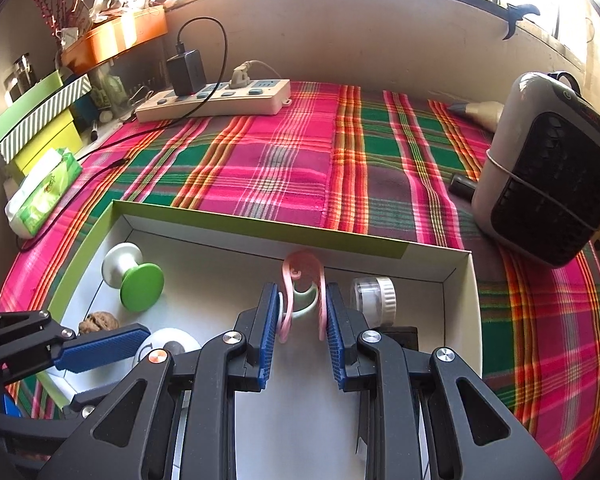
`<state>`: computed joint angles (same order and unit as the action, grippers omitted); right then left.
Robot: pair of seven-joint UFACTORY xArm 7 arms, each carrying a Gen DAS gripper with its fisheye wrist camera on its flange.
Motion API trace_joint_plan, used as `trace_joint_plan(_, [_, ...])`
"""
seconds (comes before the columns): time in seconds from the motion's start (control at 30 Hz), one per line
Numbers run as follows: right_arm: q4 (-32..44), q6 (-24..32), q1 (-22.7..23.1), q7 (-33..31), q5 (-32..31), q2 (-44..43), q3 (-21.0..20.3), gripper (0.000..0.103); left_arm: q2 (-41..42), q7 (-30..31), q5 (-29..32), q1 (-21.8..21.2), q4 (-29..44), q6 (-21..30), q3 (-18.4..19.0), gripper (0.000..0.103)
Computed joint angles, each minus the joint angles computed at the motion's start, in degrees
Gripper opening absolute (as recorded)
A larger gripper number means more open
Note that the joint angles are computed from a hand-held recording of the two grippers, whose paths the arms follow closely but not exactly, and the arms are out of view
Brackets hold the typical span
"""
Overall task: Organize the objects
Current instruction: 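Open both grippers to drop the clip and panda toy into the box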
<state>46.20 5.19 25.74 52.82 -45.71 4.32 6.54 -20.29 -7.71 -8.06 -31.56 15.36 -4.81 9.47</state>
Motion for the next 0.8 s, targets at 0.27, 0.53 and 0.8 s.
trace_joint_plan(0.27, [0.1,0.2,0.1,0.2,-0.5,0.1,-0.1,0.025,-0.2,0.2,0.2,0.4,-0.1,0.2,-0.2,0.024])
trace_joint_plan(0.53, [0.0,0.9,0.2,0.8,-0.7,0.0,-0.1,0.025,-0.4,0.6,0.0,0.2,-0.2,0.6,0.0,0.027])
trace_joint_plan(0.8, [0.0,0.8,0.0,1.2,-0.9,-0.1,0.2,0.035,-0.7,0.1,-0.2,2.6,-0.3,1.4,-2.8,0.029])
